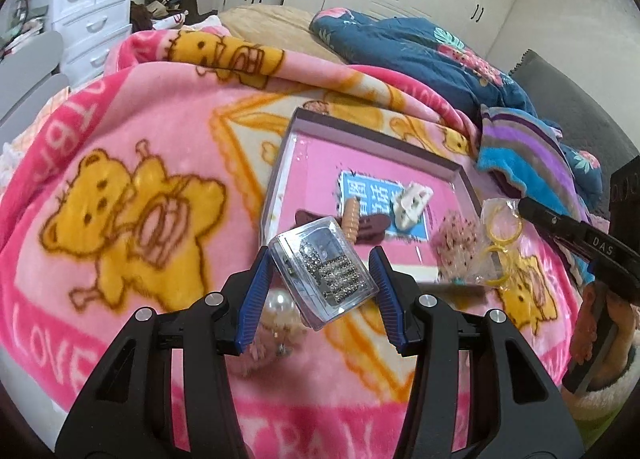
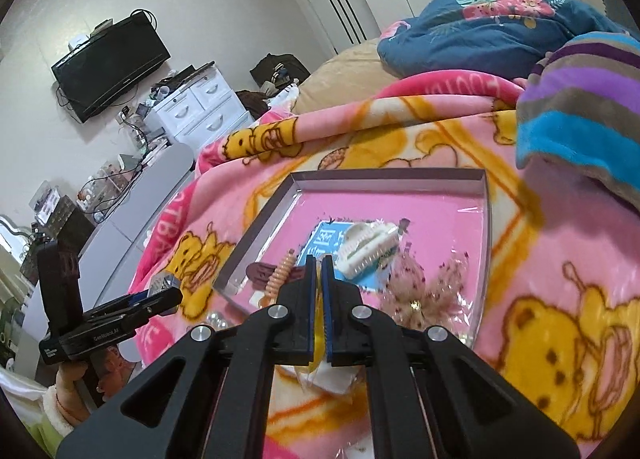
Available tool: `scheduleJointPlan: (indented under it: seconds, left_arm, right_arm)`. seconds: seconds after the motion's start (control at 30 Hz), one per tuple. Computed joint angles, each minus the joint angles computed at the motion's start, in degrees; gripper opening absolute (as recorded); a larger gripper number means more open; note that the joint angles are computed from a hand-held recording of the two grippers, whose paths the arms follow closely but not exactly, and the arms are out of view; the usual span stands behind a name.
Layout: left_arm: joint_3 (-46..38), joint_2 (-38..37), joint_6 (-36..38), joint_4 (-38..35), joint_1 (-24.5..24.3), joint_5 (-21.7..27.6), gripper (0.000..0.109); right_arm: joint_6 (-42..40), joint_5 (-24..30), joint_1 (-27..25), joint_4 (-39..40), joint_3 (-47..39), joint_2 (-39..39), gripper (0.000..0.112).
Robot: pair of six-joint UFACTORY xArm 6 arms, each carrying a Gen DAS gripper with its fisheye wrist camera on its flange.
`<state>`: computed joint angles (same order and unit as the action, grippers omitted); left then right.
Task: Organize jewelry
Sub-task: 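Carry the bobby pin case and hair tie packet into the grey box with both grippers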
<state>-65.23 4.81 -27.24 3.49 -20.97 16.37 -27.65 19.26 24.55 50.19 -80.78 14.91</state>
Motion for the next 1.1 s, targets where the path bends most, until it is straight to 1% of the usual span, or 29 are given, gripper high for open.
scheduleJointPlan:
  seconds: [0.13, 0.2, 0.4, 0.6, 0.8, 1.1]
  left_arm:
    - [-3.81, 2.53, 0.87, 0.18, 0.27, 1.33, 0.041]
    - [-5.17, 3.52, 1.43, 0.03, 0.29, 1.56, 0.041]
    - [-11.96, 8.62, 3.35, -1.72, 0.28, 3.42, 0.041]
    - [-18.57, 13.85, 5.13, -3.23, -0.05, 6.08, 0.041]
    - [-25.48, 19.23, 6.16, -3.42, -0.37, 9.33, 0.041]
    - [-31.15, 24.02, 7.62, -5.07, -0.66, 11.46, 0.041]
  right_arm:
    - [0.73, 0.10, -0.05, -0.47, -2.57, 2.12, 0.003]
    - [-0.06, 0.46, -0.18, 0.70, -3.53, 2.78, 0.003]
    - [1.97, 0.03, -0.59, -0.45, -5.54, 4.59, 0.003]
    - [5.73, -1.34, -1.42, -4.06, -6.85, 6.08, 0.003]
    - [7.95, -2.09, -2.37, -5.75, -7.11, 7.04, 0.003]
    - [11.10, -1.75, -3.80, -7.67, -8.14, 9.14, 0.003]
